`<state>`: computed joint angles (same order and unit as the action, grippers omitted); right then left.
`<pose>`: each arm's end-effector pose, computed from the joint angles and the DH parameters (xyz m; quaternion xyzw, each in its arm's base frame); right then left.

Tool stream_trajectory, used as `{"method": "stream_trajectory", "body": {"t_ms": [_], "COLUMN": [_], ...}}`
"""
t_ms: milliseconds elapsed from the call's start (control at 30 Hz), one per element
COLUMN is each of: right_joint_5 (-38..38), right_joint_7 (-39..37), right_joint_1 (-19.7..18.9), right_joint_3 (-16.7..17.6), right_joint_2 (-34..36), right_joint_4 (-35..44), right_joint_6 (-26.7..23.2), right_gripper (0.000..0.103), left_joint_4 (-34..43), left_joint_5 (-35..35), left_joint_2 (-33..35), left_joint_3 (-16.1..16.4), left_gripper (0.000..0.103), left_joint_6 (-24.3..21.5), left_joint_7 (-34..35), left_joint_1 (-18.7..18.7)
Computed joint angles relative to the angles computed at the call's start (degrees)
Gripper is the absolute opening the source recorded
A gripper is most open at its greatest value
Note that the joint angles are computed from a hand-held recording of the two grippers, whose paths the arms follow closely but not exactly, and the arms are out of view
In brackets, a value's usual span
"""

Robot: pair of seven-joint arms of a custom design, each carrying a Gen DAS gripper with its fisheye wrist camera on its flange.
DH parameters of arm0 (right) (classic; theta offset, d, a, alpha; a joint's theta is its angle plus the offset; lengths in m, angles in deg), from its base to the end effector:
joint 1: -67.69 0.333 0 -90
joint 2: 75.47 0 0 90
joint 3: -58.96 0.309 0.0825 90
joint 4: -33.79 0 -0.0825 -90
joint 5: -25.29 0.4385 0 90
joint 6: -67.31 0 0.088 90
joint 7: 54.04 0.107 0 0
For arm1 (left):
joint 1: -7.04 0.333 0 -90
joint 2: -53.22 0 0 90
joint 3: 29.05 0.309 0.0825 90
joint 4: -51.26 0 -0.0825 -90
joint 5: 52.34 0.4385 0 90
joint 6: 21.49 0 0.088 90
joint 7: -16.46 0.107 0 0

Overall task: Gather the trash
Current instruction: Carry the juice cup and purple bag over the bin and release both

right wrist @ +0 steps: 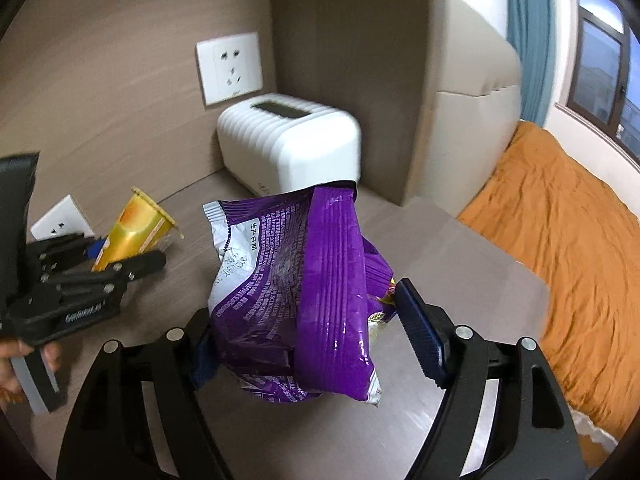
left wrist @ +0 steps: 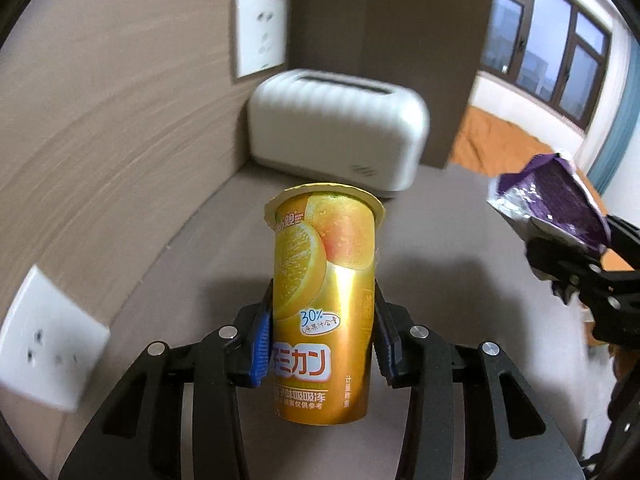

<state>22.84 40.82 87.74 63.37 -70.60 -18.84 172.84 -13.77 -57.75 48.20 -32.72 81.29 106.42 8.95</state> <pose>0.5239 0.2301 0.9331 -0.7436 0.5302 -0.2213 0.3420 0.5303 -0.0275 0.9201 -0.6421 0.6731 -0.2921 0.2218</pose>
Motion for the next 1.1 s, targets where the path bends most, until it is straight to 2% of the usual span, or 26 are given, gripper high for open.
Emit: {"method": "stream_trajectory", "body": {"t_ms": [133,267,467,733,1100], "right_joint_5": [0.29,0.05,2.52,4.74,5.72], "right_joint_7": [0.85,0.9,0.1,-1.17,-2.08], "right_joint_1": [-1.08,-2.68,-5.89,-10.1,-15.69], "right_joint_3": [-0.19,0.24,0.33,-0.27,-2.53], "right_joint_2": [-5.47,-11.17,-19.87,-29.06,-36.12], "right_joint_4": [-5.19,-10.72,-19.2,-27.44,-33.46], "right_joint_6": [0.34,1.28,2.32,1.26,-3.5], "right_gripper": [0.078,0.078,0.078,0.078,0.078], "left_joint_4": [-4.05,-3.69,-3.14,-1.53,1.77], "left_joint_5": [-0.2,2.36,4.07,4.3,3.71], "left_joint_2": [-4.92,-6.77,-9.72,-9.76,-5.07], "left_joint_3": [-0.93,-2.97,-4.37,-7.3,-11.8], "left_gripper": [0.041,0.041,0.041,0.041,0.041], "left_joint_6": [0.44,-0.92,-3.69,-6.7,-7.43], "left_joint_7": [-2.85,-6.58,-7.48,-7.69,-7.07], "left_joint_1": [-1.39,-3.98,-7.23,-12.05,-18.52]}}
